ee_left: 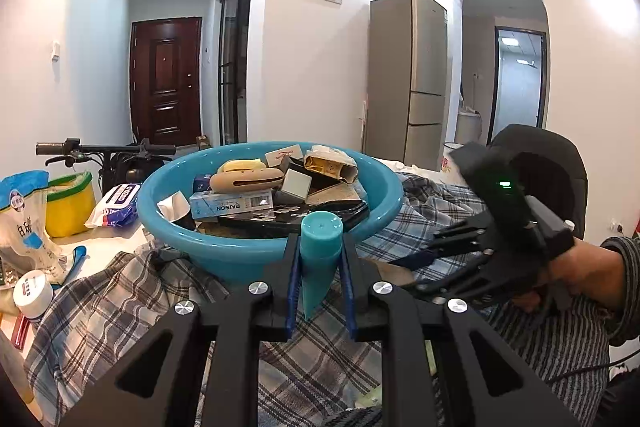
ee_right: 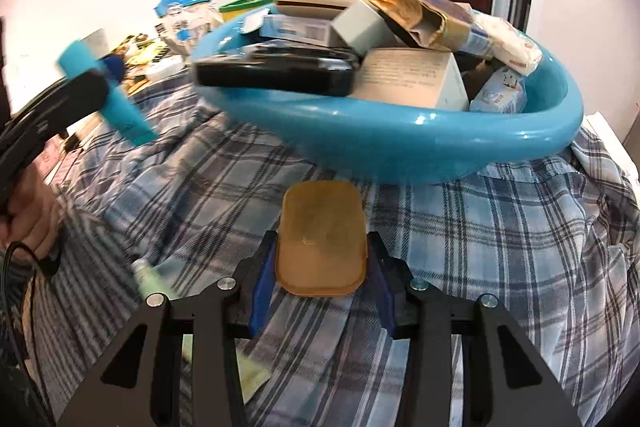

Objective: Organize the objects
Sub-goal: 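Close the right tool on the orange soap box while left tool holds the teal tube, then carry the teal tube with left tool while right tool lifts the orange box over the basin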

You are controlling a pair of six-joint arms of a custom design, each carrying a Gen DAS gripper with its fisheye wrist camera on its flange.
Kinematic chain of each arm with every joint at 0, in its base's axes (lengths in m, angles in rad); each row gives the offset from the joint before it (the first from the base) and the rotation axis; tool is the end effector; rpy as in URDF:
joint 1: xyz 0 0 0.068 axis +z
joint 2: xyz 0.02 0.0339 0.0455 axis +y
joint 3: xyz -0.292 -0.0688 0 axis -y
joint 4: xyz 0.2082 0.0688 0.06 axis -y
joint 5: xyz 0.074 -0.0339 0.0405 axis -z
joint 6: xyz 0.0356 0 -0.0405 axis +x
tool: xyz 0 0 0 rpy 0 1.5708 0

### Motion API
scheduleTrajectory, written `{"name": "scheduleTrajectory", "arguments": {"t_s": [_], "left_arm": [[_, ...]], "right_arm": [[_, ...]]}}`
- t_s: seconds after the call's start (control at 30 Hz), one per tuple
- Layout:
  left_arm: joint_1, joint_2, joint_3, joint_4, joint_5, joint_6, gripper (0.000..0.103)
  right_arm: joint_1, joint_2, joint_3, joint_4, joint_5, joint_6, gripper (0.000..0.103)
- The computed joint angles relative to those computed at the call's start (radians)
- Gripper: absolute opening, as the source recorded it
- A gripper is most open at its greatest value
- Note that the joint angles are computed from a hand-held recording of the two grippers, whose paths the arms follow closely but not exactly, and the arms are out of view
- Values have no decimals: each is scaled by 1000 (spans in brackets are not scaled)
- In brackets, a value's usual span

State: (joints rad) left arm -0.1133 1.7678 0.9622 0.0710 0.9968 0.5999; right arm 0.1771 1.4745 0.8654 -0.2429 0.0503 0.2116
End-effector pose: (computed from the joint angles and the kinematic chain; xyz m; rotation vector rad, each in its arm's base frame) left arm 0.3284 -0.0675 0.2287 1.1418 1.6913 -0.8354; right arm 0.2653 0.0457 0.2518 0.0647 2.4238 0.1161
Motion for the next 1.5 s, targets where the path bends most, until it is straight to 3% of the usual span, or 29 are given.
{"name": "scheduleTrajectory", "arguments": {"t_s": [0.17, 0.33, 0.57, 0.77, 0.9, 1.03, 1.27, 1.37, 1.5], "left_arm": [[0, 3, 2, 3, -1, -7, 19], [1, 4, 9, -5, -2, -2, 19], [3, 5, 13, -10, 2, 3, 19], [3, 2, 10, -9, 2, -5, 19], [3, 1, 8, -7, 2, -7, 19], [5, -2, -8, 38, -7, -43, 19], [29, 3, -16, 97, 48, -112, 19], [19, 7, -7, 92, 17, -123, 19], [21, 5, -11, 109, 6, -150, 19]], "right_arm": [[-39, -154, -100, 95, -249, 91, 42], [72, -277, -133, 125, -172, 118, 42], [177, -387, -234, 321, 23, 129, 42], [69, -393, -245, 387, -172, 186, 42], [67, -419, -260, 447, -183, 214, 42], [5, -414, -268, 521, -296, 264, 42], [28, -454, -327, 649, -118, 255, 42], [49, -443, -328, 691, -16, 228, 42], [28, -391, -237, 592, -42, 211, 42]]}}
